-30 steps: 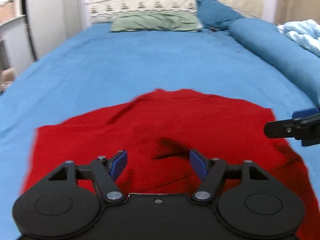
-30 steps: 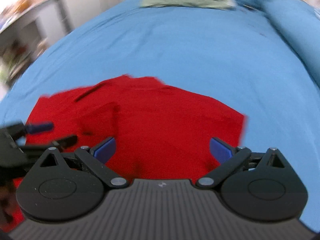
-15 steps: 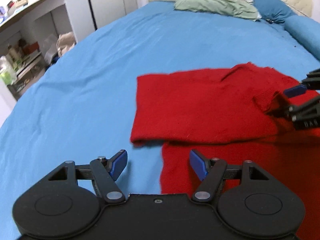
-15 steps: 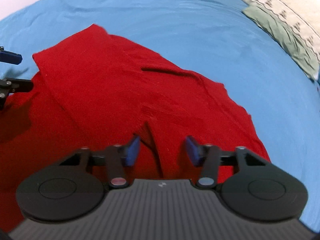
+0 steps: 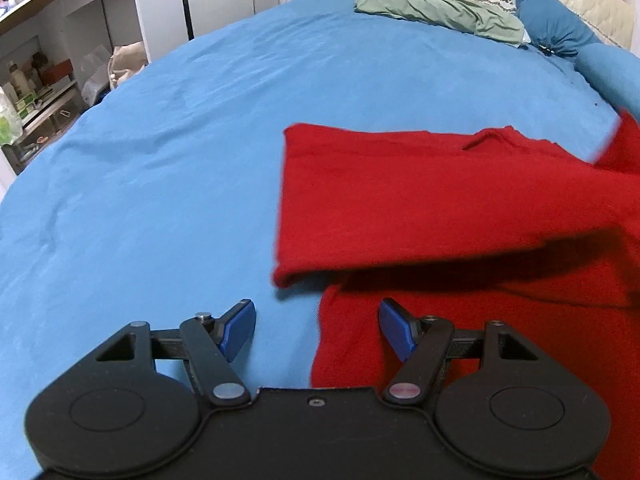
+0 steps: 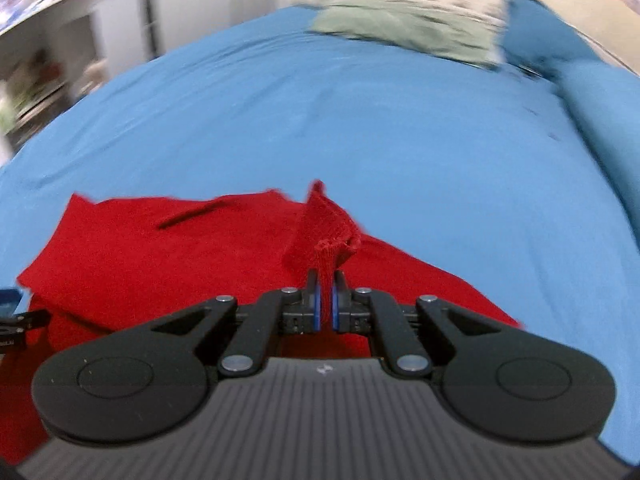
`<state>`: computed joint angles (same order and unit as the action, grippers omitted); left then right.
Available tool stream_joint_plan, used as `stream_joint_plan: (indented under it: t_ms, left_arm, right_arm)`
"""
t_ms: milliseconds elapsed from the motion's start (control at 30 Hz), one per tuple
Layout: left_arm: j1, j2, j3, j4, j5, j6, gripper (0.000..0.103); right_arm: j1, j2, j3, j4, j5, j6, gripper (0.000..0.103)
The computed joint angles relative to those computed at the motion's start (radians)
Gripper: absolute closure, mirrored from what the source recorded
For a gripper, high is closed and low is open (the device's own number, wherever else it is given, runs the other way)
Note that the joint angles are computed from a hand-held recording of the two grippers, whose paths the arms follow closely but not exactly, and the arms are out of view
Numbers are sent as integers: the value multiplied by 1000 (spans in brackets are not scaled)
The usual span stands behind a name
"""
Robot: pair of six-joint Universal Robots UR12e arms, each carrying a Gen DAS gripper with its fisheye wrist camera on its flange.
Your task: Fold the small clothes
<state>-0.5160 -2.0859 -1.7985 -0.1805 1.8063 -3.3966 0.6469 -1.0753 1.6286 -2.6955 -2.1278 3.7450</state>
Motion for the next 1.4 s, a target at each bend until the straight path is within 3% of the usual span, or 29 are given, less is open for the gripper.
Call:
stream_joint_plan:
  t_ms: [167, 267, 400, 567, 667, 733, 800, 833, 867, 1000, 1167, 1267, 1400]
  left_arm:
    - [-1, -23, 33, 0, -2, -6, 33]
    - [1, -26, 41, -9, 8, -8, 40]
    - [8, -11, 27, -22, 7, -36, 41]
    - [5, 5, 15, -51, 21, -62, 41]
    - [-9, 20, 4, -35, 44, -67, 42]
    - [-19, 32, -6, -3, 40, -48, 40]
    - [-28, 38, -7, 34, 20, -16, 37]
    - [-32, 37, -3, 48, 7, 3, 33]
    - [-35, 34, 4, 59, -9, 23, 29]
    - [-37, 2, 49, 43, -87, 66, 29]
    - [-30, -35, 81, -16, -125, 38, 29]
    - [-24, -50, 86, -28, -140, 15, 29]
    - [-21, -48, 92, -34, -147, 9, 29]
  right_arm:
    - [-7, -42, 76, 55, -34, 162, 83]
    - [-12, -60, 115, 43, -45, 221, 83]
    - [-22, -78, 150, 16, -78, 317, 83]
    - [-32, -87, 183, 36, -16, 345, 83]
    - [-24, -93, 203, 57, -5, 383, 76]
    - [-13, -100, 206, 82, -19, 407, 58]
    - [2, -103, 218, 48, -48, 384, 34]
    - [11, -103, 222, 18, -61, 353, 32]
    - [17, -101, 223, -12, -64, 315, 30]
    - [14, -78, 210, -83, -29, 221, 26]
    - [-7, -56, 216, -81, 18, 271, 20]
    - [-11, -50, 240, -147, 29, 257, 18]
    - [-10, -55, 250, -164, 33, 231, 16]
